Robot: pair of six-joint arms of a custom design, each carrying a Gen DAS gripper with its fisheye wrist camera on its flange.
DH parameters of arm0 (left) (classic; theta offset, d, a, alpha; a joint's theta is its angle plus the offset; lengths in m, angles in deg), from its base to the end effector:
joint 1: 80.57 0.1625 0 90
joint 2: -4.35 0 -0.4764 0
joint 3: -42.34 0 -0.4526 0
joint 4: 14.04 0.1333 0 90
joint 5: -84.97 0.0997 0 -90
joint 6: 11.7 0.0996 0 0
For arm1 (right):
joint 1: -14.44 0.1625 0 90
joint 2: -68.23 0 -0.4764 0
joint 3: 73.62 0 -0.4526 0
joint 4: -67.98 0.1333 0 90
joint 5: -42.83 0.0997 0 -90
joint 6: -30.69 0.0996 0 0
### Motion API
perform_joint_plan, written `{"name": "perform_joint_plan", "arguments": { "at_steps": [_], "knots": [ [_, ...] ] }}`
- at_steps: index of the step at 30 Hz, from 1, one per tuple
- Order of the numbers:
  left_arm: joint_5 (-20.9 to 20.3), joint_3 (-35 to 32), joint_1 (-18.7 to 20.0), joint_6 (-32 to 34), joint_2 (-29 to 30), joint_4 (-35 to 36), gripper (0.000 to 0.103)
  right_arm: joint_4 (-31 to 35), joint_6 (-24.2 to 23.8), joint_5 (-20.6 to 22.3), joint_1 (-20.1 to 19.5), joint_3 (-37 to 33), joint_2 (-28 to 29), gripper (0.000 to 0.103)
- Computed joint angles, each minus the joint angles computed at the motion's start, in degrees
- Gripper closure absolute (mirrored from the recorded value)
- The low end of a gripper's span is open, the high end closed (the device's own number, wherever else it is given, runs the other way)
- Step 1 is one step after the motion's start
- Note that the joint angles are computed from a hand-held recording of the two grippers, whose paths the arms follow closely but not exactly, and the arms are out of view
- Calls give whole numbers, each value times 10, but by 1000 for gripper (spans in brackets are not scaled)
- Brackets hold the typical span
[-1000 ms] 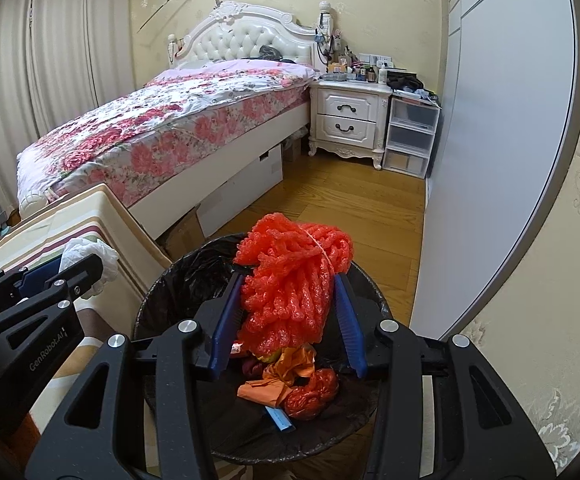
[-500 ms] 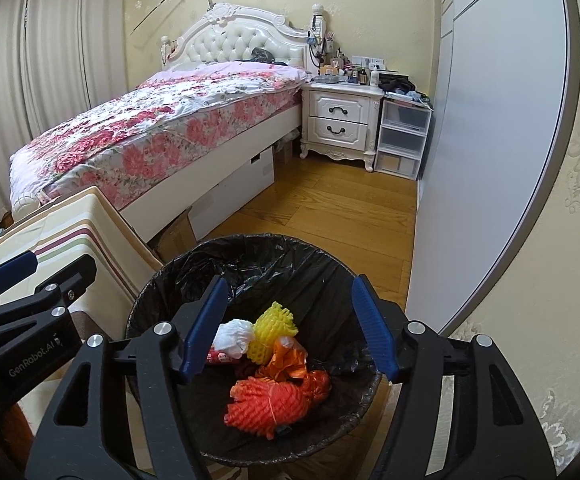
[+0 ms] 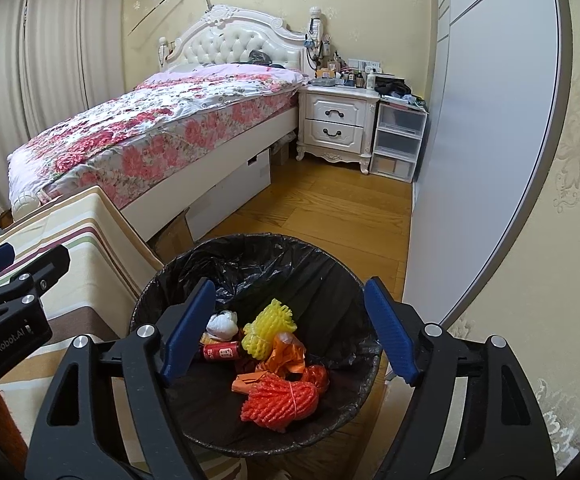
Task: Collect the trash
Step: 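Move both open tools back over the table toward the two tubes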
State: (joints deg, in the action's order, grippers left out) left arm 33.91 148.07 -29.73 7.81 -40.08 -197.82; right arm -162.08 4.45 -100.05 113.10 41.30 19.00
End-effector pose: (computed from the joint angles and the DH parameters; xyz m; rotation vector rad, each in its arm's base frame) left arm -0.2796 -0.6535 0.0872 0.9759 2.2493 -0.8472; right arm 0.1409 -0.5674 0.1906 -0.1067 -1.8965 1.1974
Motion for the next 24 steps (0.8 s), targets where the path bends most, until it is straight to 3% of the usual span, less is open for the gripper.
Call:
{"name": "perform_joint_plan", "arguments": {
  "at_steps": [8, 24],
  "knots": [
    [10, 23, 8, -1, -31, -12, 25, -4, -8, -7, 22, -2, 13, 27],
    [74, 59, 62, 12, -108, -40, 25, 101, 8, 28, 75, -51, 77, 27]
  ]
}}
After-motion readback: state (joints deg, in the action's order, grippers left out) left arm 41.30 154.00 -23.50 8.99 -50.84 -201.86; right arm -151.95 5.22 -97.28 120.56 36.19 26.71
